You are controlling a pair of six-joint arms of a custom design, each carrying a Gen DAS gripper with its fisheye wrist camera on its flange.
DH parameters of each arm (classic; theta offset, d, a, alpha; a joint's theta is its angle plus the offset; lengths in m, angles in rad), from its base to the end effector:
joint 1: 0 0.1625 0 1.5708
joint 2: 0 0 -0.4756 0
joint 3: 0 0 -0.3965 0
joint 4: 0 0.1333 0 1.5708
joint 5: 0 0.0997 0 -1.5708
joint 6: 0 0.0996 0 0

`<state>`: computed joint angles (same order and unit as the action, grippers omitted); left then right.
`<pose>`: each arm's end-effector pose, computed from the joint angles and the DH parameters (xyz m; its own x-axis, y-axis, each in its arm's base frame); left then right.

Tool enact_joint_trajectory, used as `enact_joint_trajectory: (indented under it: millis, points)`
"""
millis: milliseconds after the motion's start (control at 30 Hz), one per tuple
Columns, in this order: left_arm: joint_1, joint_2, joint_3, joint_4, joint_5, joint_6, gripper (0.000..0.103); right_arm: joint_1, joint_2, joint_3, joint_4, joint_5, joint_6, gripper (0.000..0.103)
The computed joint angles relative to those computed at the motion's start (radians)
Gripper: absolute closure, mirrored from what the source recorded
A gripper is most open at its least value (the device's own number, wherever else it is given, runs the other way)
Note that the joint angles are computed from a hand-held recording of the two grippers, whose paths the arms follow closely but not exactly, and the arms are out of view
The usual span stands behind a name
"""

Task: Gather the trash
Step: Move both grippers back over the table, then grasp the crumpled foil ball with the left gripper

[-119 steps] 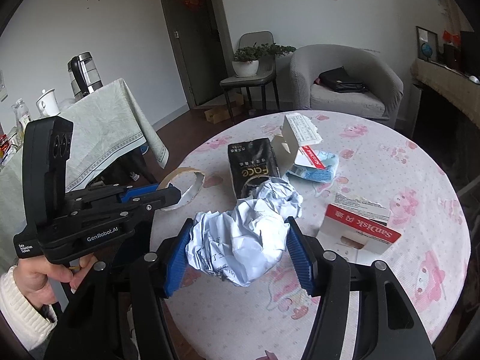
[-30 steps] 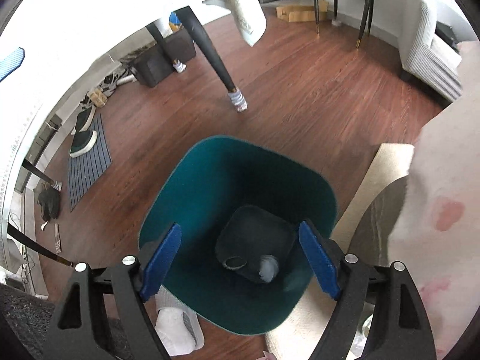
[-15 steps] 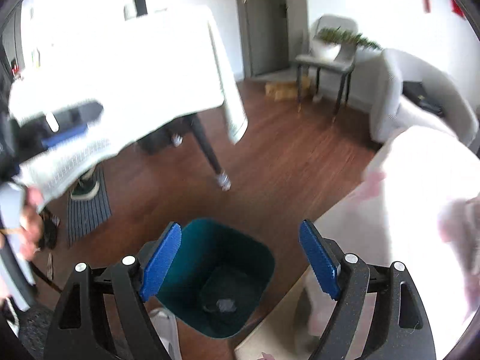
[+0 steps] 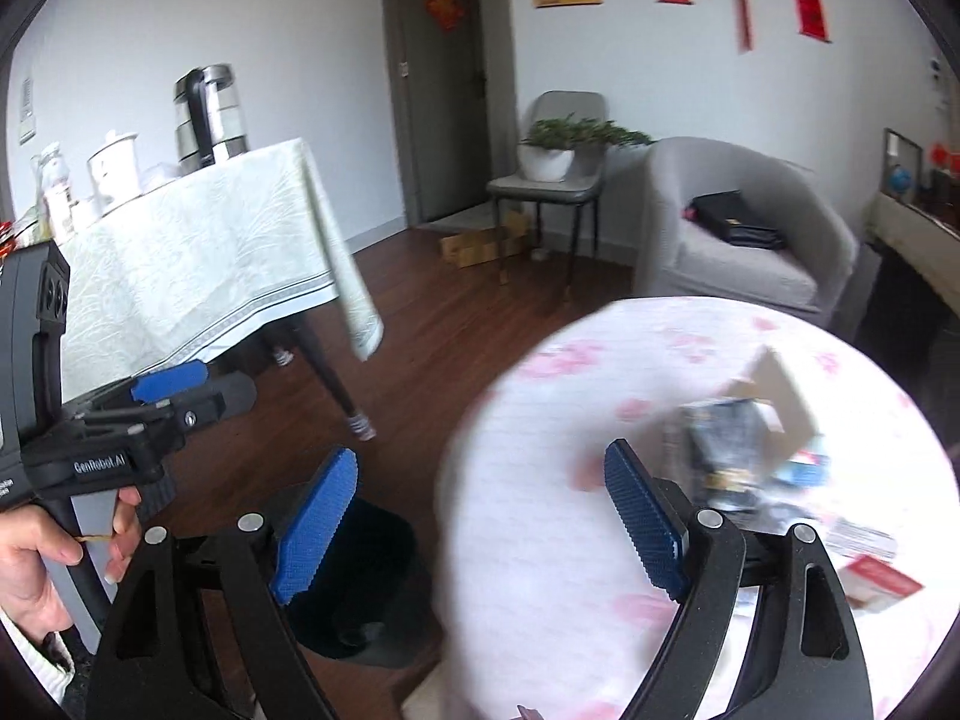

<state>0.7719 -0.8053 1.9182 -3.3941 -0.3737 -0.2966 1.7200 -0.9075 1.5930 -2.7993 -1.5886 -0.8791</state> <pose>-0.2752 -0.5833 0.1872 -0.8184 -0.3093 -0.4844 0.3179 0.4584 -0.8299 0.2396 -0.7088 0.2525 -0.5335 -0.7411 0.4077 -0.8437 0.4326 -0.3178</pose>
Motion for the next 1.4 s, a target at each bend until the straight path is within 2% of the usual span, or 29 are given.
enact_joint_trajectory:
  millis: [300,500,667,833,1167,1400]
  points:
    - [0.006,0.133,-0.165,0.073,-0.092,0.029,0.004,-0.075,-0.068,-0.012,-0.017,-0.013,-0.007,0.017]
    - [0.0,0.218,-0.274,0.086,-0.143,0.107,0.004,-0.125,-0.094,-0.03,-0.011,-0.034,-0.006,0.017]
    - [0.01,0.272,-0.364,0.202,-0.17,0.08,0.005,-0.154,-0.097,-0.066,0.014,-0.063,0.016,0.017]
    - [0.019,0.328,-0.447,0.26,-0.206,0.115,0.005,-0.184,-0.101,-0.096,0.053,-0.075,0.054,0.017]
    - [0.043,0.397,-0.563,0.372,-0.305,0.123,0.008,-0.222,-0.107,-0.139,0.155,-0.04,0.108,0.017]
    - [0.054,0.431,-0.625,0.432,-0.3,0.111,0.016,-0.239,-0.107,-0.167,0.199,-0.012,0.15,0.017]
